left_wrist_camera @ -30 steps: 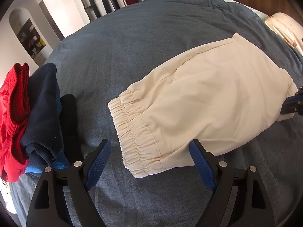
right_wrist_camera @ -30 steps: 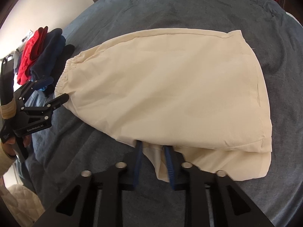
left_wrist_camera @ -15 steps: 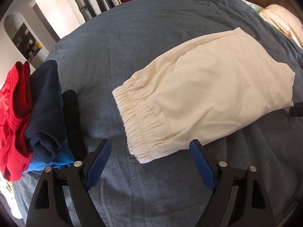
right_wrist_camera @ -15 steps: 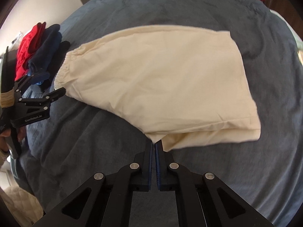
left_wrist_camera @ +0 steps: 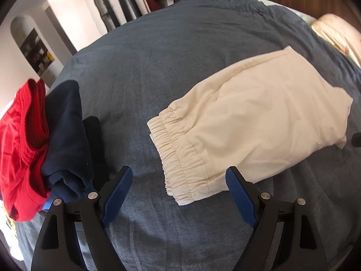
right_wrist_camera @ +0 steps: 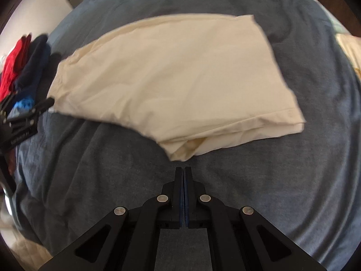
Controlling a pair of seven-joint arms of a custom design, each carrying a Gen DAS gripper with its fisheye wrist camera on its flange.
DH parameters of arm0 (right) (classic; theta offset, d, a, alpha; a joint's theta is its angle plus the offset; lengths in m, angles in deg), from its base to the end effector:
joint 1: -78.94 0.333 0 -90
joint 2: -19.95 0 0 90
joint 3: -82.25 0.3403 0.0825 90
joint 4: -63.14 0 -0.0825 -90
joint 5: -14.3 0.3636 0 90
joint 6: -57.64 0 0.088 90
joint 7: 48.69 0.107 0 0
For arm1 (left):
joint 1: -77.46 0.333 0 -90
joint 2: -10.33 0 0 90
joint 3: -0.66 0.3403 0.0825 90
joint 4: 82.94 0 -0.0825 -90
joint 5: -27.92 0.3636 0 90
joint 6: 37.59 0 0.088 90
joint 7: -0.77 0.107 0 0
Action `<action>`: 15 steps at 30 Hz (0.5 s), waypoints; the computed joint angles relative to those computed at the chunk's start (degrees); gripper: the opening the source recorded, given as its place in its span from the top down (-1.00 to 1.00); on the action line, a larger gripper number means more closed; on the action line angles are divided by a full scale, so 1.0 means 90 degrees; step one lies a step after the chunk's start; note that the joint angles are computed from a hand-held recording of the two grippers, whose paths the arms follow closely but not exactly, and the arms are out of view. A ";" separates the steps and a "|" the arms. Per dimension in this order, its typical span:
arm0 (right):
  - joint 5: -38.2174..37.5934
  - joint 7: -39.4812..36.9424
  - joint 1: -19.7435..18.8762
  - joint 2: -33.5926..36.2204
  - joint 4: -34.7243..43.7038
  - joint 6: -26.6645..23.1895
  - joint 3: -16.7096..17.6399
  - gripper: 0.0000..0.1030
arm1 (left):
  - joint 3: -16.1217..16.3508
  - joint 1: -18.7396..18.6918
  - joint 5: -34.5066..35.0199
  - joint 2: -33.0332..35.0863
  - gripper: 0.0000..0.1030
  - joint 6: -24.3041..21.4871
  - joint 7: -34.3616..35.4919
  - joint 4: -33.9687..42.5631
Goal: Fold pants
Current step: 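Open the right tool and release the folded pants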
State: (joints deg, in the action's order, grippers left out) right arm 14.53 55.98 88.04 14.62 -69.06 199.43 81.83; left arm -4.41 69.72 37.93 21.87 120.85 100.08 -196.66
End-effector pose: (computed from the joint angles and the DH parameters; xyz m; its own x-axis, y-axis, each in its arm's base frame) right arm 0.4977 0.0759 0.4466 -0.0983 -0.9928 -0.0690 -0.9622 0.1125 -0.2481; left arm 0.6087 -0.1424 0.4660 -0.4361 -0.8750 -0.2102 -0.7135 0.4785 -0.5119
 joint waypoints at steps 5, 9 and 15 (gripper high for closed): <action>-0.1307 0.1424 -0.0120 -0.0156 -0.0023 0.0563 0.0168 0.95 | -0.0238 0.0265 -0.0980 0.0199 -0.45 -0.0229 0.0389 0.0357; -0.1205 0.1511 -0.0089 0.0159 0.0057 0.1181 0.0078 0.94 | -0.0426 0.0417 -0.1764 0.0291 -0.41 -0.0163 0.0982 0.0478; -0.1933 0.2451 -0.0170 0.0622 0.0328 0.1166 0.0056 0.94 | -0.0265 0.0173 -0.1596 0.0547 -0.39 -0.0432 0.1250 0.0637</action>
State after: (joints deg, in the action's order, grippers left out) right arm -2.86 78.04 86.51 20.21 -66.11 209.92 82.33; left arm -6.80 71.28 23.57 26.79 116.96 111.33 -190.93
